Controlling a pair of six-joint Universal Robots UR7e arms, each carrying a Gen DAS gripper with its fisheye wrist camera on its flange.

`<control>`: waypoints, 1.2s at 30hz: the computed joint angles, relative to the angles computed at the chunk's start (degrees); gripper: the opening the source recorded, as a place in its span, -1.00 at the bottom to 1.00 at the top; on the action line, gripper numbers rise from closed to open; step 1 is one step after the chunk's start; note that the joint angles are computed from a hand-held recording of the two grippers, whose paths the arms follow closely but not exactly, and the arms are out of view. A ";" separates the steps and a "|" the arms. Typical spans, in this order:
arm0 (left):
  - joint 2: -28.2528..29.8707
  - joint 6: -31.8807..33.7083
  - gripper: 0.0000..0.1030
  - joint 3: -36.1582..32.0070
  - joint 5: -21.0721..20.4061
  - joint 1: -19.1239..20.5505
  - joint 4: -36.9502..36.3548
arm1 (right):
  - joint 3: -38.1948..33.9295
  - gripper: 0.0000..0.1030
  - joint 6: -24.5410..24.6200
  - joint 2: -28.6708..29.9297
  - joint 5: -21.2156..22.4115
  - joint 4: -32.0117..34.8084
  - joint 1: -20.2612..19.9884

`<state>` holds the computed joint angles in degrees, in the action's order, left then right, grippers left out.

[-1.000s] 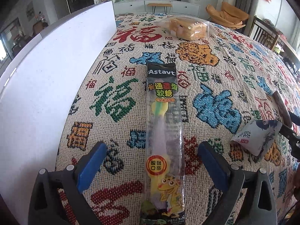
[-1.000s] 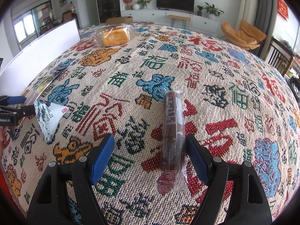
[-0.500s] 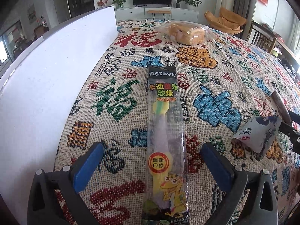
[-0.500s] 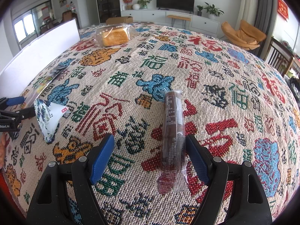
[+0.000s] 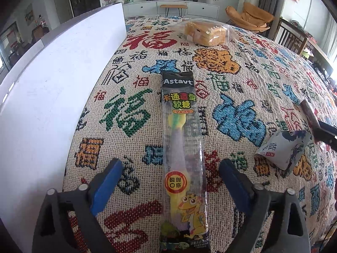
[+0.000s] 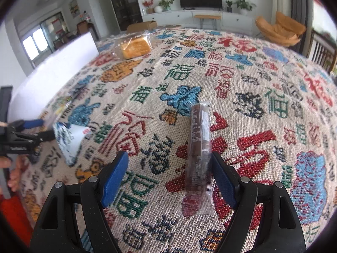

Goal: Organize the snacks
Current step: 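Lift the Astavt stick with the left gripper while the right gripper holds the brown stick, then carry both sticks over the white box and release them inside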

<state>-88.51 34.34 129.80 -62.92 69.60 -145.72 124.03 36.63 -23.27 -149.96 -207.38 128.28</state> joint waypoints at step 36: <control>-5.52 -7.22 -0.67 -32.91 -7.58 9.91 14.69 | -54.79 -0.63 -23.44 10.84 25.79 27.84 3.55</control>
<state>-94.03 27.11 96.89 -70.50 79.51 -131.03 69.24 13.19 -12.43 -124.17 -179.54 131.83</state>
